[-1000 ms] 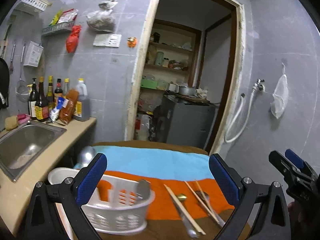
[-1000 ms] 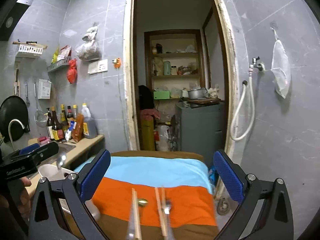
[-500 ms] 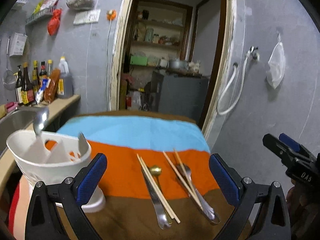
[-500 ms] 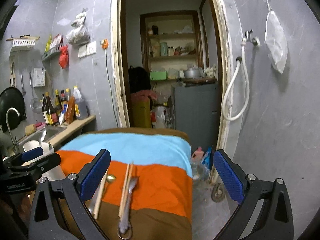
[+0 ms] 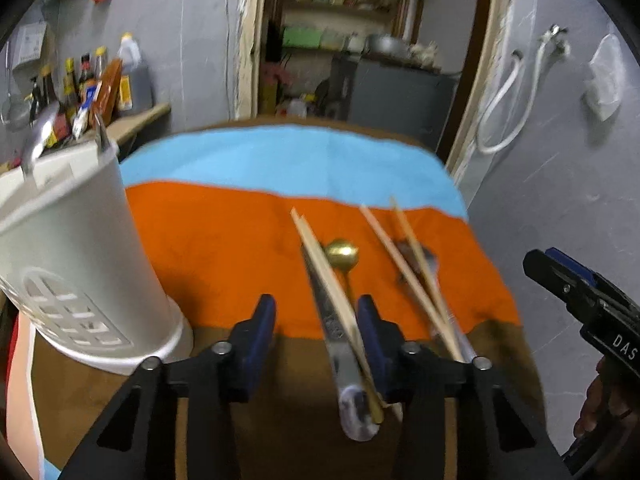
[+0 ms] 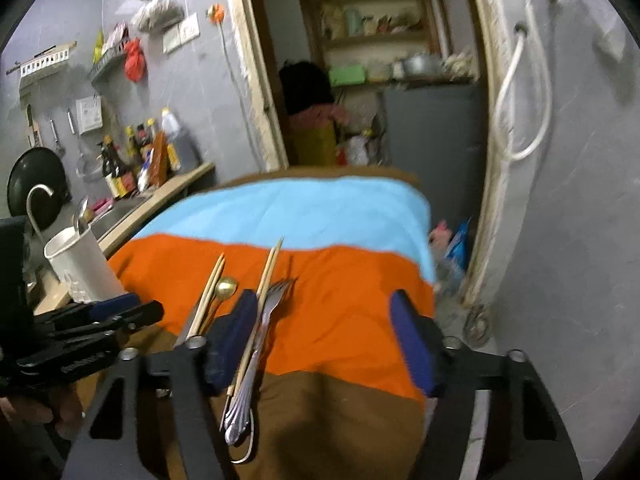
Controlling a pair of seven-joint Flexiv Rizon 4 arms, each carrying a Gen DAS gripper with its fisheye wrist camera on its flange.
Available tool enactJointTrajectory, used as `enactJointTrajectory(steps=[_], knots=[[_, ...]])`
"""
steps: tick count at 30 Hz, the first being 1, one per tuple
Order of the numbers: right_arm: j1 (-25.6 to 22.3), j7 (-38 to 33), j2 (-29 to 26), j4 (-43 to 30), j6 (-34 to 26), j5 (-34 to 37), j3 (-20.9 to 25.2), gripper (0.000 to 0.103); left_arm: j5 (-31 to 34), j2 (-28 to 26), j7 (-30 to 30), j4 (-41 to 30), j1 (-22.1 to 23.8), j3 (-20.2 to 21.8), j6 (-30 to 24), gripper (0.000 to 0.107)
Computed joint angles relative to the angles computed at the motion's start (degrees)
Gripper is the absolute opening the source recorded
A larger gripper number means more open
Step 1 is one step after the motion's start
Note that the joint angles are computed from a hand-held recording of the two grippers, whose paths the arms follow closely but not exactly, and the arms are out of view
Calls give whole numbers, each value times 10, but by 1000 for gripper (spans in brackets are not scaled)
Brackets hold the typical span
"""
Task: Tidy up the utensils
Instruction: 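Grasp the serrated knife with the left gripper while the right gripper grasps the silver fork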
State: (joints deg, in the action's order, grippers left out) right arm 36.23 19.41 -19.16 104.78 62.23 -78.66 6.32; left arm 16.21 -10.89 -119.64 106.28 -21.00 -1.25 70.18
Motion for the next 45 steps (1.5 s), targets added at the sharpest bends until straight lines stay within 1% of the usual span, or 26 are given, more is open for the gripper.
enactJointTrajectory(steps=[4, 6, 7, 12, 16, 19, 21, 24, 27, 29, 31, 32, 33, 34, 36, 40, 43, 45], knots=[[-11, -17, -38, -21, 61, 21, -8, 45, -22, -15, 15, -8, 4, -7, -28, 26], [-9, -27, -51, -26, 82, 34, -16, 43, -32, -22, 25, -15, 4, -9, -43, 24], [-9, -40, -60, -31, 93, 48, -18, 42, -35, -25, 28, -18, 3, -10, -51, 24], [4, -92, -87, -42, 129, 111, -31, 42, -39, -35, 23, -27, -2, -6, -52, 23], [15, -126, -101, -48, 155, 155, -44, 42, -68, -45, 31, -30, 4, -11, -47, 23], [20, -162, -114, -56, 173, 193, -47, 42, -113, -56, 58, -31, 14, -24, -45, 23], [27, -179, -119, -59, 185, 213, -55, 42, -114, -62, 58, -39, 9, -18, -51, 23], [35, -209, -123, -63, 193, 246, -62, 42, -114, -66, 59, -45, 4, -14, -54, 23], [33, -244, -135, -74, 205, 290, -56, 39, -112, -71, 54, -54, 0, -9, -61, 20], [29, -274, -145, -88, 202, 319, -45, 36, -108, -76, 46, -64, -4, -5, -69, 19], [9, -326, -162, -115, 187, 364, -6, 34, -107, -82, 39, -74, -7, -4, -76, 19], [10, -334, -166, -120, 188, 375, -5, 32, -109, -83, 42, -76, -5, -5, -80, 19], [9, -343, -171, -125, 191, 388, -2, 26, -110, -83, 43, -80, -5, -6, -87, 19], [3, -351, -177, -132, 198, 406, 7, 17, -111, -83, 42, -80, -5, -6, -90, 18], [13, -344, -179, -130, 215, 428, -4, 3, -119, -79, 45, -74, -2, -10, -88, 17], [42, -342, -167, -106, 238, 453, -33, 3, -136, -59, 61, -49, 2, -19, -92, 16], [48, -365, -153, -90, 225, 475, -26, 3, -156, -41, 82, -27, 7, -29, -95, 16], [49, -386, -148, -87, 212, 487, -23, 3, -181, -34, 104, -16, 16, -38, -95, 17]])
